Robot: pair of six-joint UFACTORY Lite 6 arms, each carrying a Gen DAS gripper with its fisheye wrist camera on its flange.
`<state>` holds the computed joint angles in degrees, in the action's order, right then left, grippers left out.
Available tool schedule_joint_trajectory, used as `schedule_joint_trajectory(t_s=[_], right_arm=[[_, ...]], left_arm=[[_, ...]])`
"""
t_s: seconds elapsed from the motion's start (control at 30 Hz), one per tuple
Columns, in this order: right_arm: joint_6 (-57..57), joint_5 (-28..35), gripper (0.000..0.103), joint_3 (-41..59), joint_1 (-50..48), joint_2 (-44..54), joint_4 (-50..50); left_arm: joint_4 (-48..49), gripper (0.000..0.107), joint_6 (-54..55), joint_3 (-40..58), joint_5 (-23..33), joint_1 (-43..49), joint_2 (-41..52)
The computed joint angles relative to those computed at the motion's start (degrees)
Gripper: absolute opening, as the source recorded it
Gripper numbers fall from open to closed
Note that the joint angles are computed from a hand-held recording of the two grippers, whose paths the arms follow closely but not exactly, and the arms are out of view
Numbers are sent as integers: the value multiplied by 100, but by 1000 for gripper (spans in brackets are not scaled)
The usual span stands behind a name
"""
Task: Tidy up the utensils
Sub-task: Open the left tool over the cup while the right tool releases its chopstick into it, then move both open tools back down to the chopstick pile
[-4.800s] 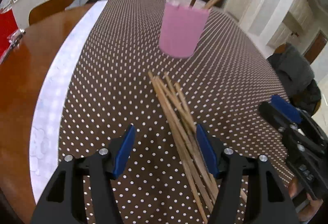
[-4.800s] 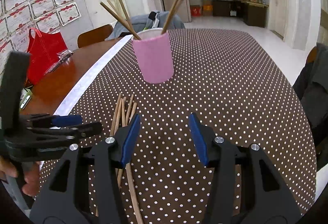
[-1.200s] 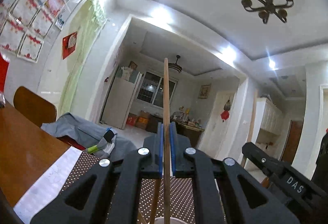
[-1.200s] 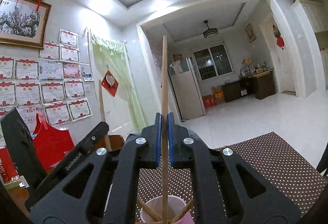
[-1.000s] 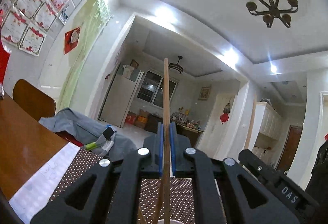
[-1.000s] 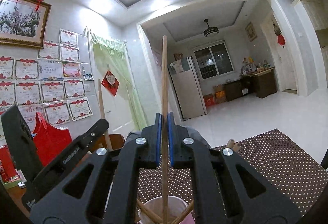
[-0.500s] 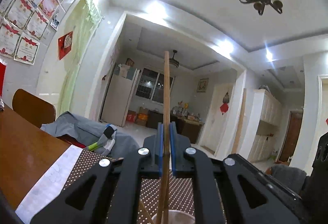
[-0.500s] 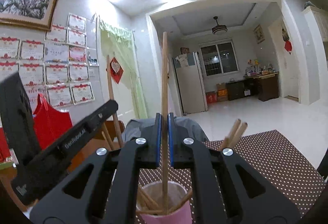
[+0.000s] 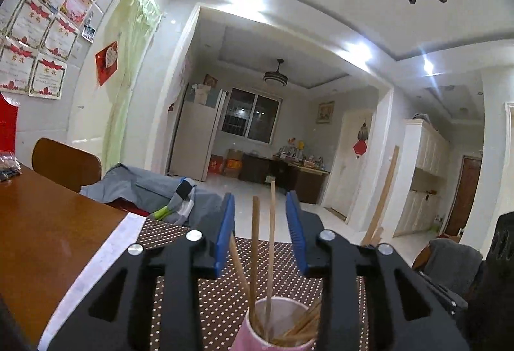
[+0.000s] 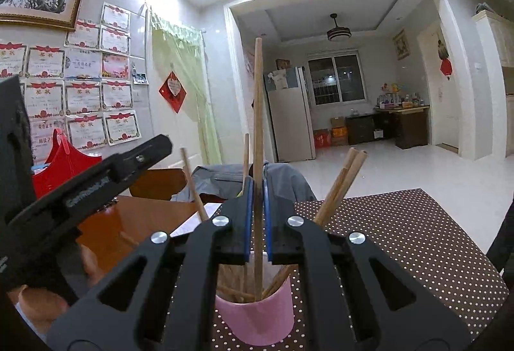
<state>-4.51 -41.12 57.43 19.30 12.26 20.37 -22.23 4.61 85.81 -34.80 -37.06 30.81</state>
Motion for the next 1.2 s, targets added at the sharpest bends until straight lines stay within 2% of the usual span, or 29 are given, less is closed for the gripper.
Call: schedule_joint_trajectory(t_s=[0.27,0.6,0.63,0.73,0.77,0.93,1.0,1.2], right_arm=[[-187,592,8,14,59,-155,222],[-1517,782,8,-338,513,-898,1792],[-1711,762,10,-408,598,-1025,1996],[-2076,639,29,-744,795,-1466,2381],[-2209,608,32,-828,858,-1593,2519],[-3018,433,34,-1214,1272,-2245,3353],[-3363,226,45,-1400,1517,-2527,3717],[-4092,-295,46,-1919,2207,-3205,4510]], left_arm=[[-949,41,933,-657,146,-117,-616],[-2229,47,2227,-1489,252,-390,-1627],[-2343,48,2338,-1648,222,-447,-1795],[-2571,48,2537,-1988,149,-584,-2164],[-2655,49,2611,-2103,138,-635,-2299],[-3059,49,2939,-2689,-32,-936,-2950],[-3236,49,3068,-2902,-100,-1066,-3179],[-3803,49,3450,-3391,-386,-1552,-3578]])
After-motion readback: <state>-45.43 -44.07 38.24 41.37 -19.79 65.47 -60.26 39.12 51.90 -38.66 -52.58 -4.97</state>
